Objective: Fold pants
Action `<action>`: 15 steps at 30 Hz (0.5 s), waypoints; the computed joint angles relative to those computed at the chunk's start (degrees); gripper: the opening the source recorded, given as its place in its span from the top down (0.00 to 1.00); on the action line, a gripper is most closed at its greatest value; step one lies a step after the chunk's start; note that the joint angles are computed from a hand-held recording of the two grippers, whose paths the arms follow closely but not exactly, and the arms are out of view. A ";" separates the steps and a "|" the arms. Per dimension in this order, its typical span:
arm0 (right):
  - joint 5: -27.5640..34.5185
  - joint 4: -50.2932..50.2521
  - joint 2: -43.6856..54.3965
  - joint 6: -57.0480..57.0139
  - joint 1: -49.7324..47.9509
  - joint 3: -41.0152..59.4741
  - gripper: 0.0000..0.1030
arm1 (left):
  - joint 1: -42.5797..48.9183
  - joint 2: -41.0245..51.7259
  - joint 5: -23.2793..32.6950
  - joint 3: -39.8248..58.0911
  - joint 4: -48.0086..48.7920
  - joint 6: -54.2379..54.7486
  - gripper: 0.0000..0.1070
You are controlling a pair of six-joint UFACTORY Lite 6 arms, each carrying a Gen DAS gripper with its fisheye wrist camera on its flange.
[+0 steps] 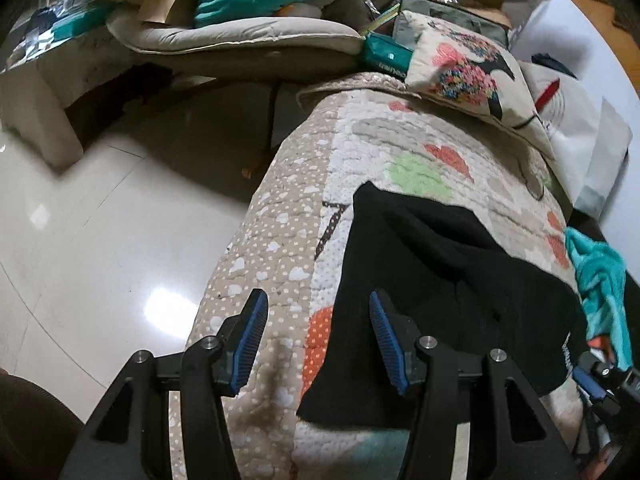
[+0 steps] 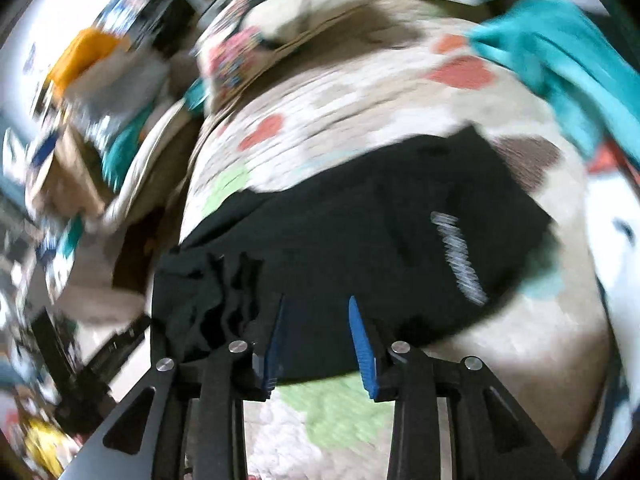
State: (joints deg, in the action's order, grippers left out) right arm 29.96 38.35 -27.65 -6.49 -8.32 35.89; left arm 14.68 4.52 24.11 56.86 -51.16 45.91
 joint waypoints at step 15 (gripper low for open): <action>-1.67 4.73 -4.70 -2.71 -13.66 -10.58 0.60 | -25.29 9.26 16.37 29.35 19.28 -13.88 0.46</action>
